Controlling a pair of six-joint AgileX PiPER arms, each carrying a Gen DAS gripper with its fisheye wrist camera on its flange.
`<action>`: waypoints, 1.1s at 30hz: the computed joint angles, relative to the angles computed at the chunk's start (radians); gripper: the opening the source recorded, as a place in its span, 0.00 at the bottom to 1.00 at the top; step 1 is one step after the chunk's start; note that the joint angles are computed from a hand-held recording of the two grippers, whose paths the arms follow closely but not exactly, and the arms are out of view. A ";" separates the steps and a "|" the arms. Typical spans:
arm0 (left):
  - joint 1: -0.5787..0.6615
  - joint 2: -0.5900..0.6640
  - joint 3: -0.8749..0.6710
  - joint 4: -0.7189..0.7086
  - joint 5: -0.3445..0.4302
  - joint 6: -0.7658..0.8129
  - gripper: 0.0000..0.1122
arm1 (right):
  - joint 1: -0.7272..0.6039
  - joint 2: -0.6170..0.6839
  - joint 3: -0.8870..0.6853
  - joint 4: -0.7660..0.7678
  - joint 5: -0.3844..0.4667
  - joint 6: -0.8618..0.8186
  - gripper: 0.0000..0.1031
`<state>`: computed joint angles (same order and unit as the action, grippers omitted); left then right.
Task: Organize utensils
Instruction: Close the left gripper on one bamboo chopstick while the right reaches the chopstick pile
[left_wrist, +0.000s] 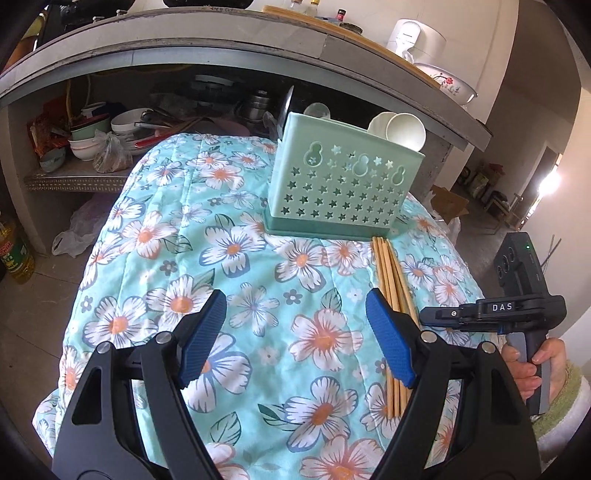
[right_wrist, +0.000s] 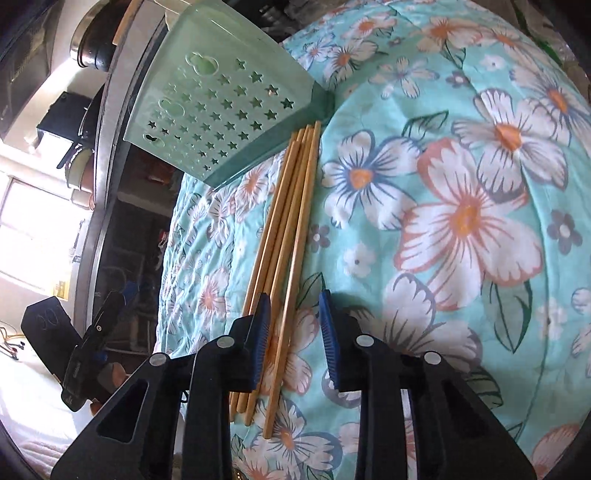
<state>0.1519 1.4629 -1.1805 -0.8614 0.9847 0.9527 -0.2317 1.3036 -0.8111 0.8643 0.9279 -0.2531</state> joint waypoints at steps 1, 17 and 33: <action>-0.003 -0.001 0.003 -0.002 0.008 0.005 0.63 | 0.000 0.003 0.010 0.018 0.000 -0.012 0.23; -0.144 0.096 -0.057 0.071 0.114 -0.093 0.22 | -0.019 0.011 0.052 0.112 0.009 -0.083 0.07; -0.313 0.295 -0.208 0.152 0.191 -0.292 0.20 | -0.236 -0.061 0.141 0.145 0.127 -0.192 0.06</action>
